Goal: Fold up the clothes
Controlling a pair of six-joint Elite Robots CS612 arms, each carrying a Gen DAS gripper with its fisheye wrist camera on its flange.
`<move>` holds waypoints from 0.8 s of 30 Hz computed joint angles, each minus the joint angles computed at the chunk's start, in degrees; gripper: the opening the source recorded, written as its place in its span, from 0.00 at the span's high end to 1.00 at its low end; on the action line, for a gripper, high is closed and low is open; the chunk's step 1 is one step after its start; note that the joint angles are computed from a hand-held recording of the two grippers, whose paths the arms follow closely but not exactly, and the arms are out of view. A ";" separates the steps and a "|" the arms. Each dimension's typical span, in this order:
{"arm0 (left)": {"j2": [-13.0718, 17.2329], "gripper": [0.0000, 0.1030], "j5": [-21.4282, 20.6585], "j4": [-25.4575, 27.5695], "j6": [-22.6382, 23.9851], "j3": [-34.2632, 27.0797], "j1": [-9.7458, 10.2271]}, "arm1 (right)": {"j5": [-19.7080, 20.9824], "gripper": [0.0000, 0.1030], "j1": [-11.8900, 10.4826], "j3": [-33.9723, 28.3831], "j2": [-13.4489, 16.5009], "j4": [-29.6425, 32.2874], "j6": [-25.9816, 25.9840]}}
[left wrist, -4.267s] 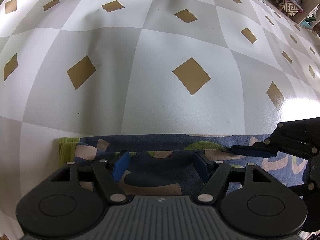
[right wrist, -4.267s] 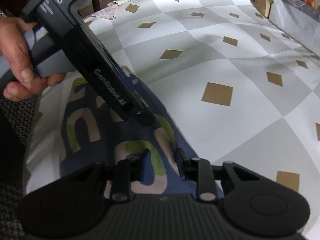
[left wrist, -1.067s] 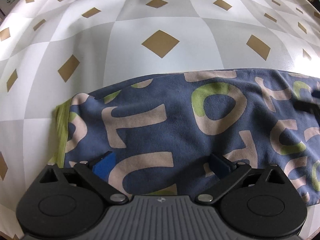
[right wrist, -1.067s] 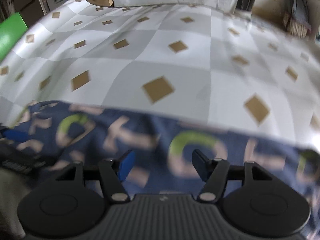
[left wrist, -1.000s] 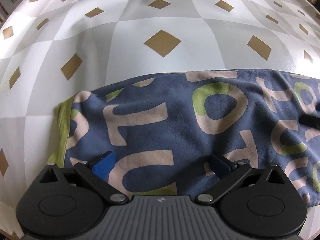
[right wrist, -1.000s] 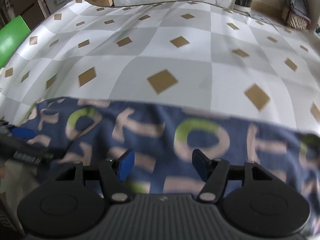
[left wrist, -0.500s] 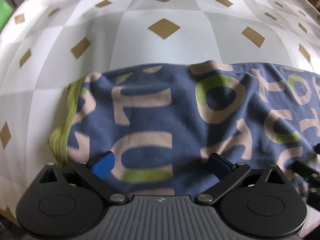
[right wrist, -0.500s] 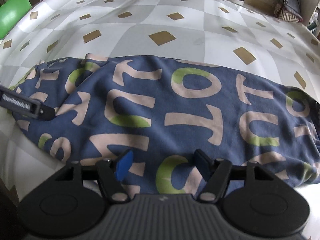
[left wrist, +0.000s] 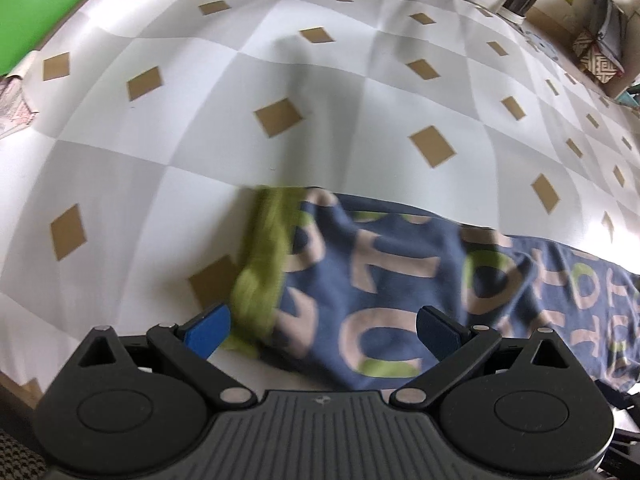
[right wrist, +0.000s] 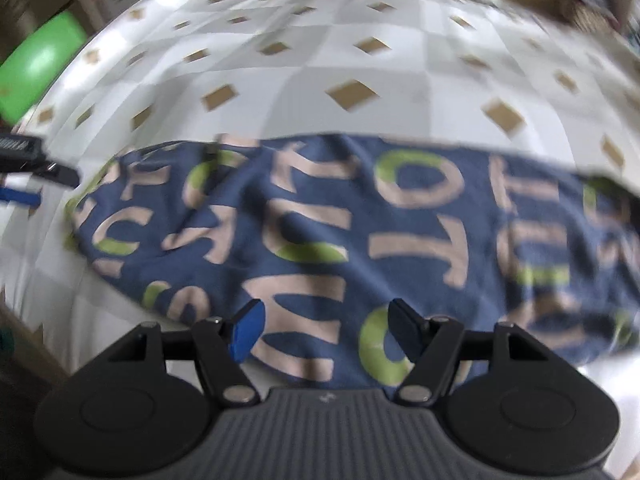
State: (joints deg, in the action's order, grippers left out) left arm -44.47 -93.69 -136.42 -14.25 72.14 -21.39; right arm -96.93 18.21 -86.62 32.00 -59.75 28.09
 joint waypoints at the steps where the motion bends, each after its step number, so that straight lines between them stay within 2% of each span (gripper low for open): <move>1: 0.21 0.03 -0.43 0.11 0.10 -0.27 0.25 | 0.95 0.35 -0.12 0.48 -0.66 0.25 -2.65; 4: 1.15 0.03 -1.73 0.48 1.19 -1.38 0.96 | 2.49 0.33 -0.42 1.83 -2.51 1.13 -11.08; 7: 2.32 0.03 -1.99 2.09 -0.18 -2.95 1.33 | 1.11 0.32 -0.64 2.45 -3.06 -0.13 -15.14; 9: 2.98 0.03 -3.08 2.05 -1.13 -3.52 1.61 | 2.44 0.32 -1.20 1.92 -2.35 -2.32 -14.29; 13: 4.10 0.03 -3.17 3.66 -0.67 -4.69 1.68 | 3.47 0.33 -1.90 3.05 -2.39 -3.38 -7.04; 18: 5.66 0.03 -2.44 6.40 0.72 -6.60 1.52 | 2.42 0.32 -1.73 3.74 -2.55 -5.16 -9.03; 22: 6.26 0.03 -6.50 5.81 0.33 -7.12 1.86 | 1.60 0.32 -1.56 4.81 -3.01 -4.37 -8.84; 23: 6.29 0.06 -7.20 5.71 0.32 -7.15 1.90 | 1.52 0.32 -1.54 4.96 -3.04 -4.52 -8.68; 24: 6.30 0.15 -7.60 5.73 0.31 -7.18 1.90 | 1.58 0.32 -1.53 5.05 -3.03 -4.85 -8.68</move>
State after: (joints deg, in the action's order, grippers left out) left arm -38.17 -101.29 -130.69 -13.94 64.96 -19.49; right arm -95.35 16.68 -81.56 28.97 -64.60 19.41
